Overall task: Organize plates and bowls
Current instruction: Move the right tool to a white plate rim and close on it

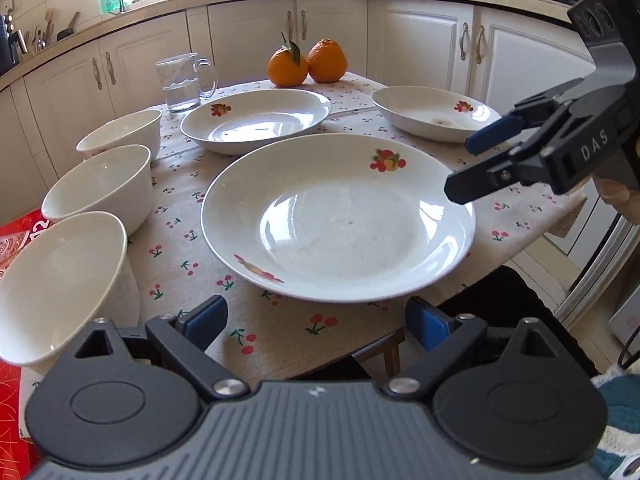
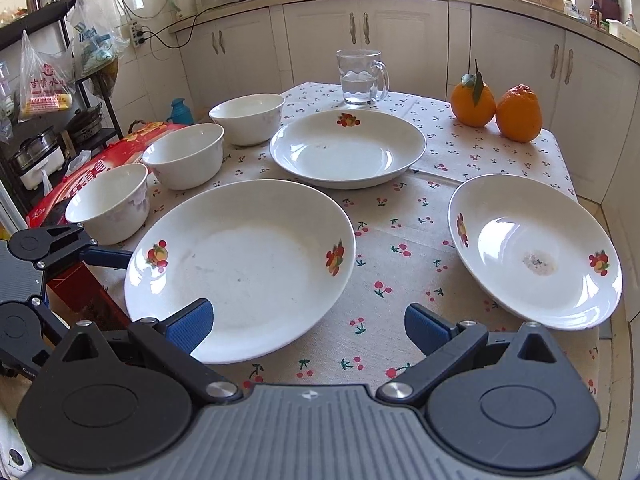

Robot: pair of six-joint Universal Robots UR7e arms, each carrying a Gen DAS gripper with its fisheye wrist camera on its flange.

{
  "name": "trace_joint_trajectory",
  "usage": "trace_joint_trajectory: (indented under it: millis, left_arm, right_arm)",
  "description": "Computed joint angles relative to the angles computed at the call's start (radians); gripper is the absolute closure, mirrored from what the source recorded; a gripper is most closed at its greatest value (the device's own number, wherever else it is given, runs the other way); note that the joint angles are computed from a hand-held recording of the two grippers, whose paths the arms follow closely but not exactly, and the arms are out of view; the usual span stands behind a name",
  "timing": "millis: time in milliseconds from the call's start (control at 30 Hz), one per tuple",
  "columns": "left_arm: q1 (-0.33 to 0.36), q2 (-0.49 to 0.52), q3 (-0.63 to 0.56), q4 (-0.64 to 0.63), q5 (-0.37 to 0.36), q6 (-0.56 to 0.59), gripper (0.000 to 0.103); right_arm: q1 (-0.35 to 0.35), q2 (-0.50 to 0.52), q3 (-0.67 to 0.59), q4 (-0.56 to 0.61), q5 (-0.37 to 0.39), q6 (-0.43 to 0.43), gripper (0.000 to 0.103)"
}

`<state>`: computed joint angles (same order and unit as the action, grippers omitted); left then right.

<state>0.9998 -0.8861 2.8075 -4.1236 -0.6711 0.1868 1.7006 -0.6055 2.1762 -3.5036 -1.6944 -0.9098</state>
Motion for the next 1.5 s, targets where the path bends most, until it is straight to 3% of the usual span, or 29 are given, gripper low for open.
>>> trace_joint_trajectory:
  millis: [300, 600, 1133, 1500]
  left_arm:
    - [0.064, -0.031, -0.035, 0.017, -0.077, 0.049, 0.000]
    - [0.085, -0.085, -0.049, 0.103, -0.114, 0.069, 0.000]
    - [0.118, -0.102, -0.059, 0.101, -0.175, 0.131, 0.002]
    - [0.122, -0.126, -0.066, 0.142, -0.191, 0.137, 0.007]
  right_arm:
    - [0.010, 0.021, -0.073, 0.124, -0.028, -0.009, 0.000]
    - [0.015, 0.041, -0.160, 0.296, -0.024, 0.012, 0.000]
    - [0.040, 0.088, -0.334, 0.568, -0.002, 0.021, 0.000]
    - [0.055, 0.102, -0.414, 0.684, -0.010, 0.029, 0.020]
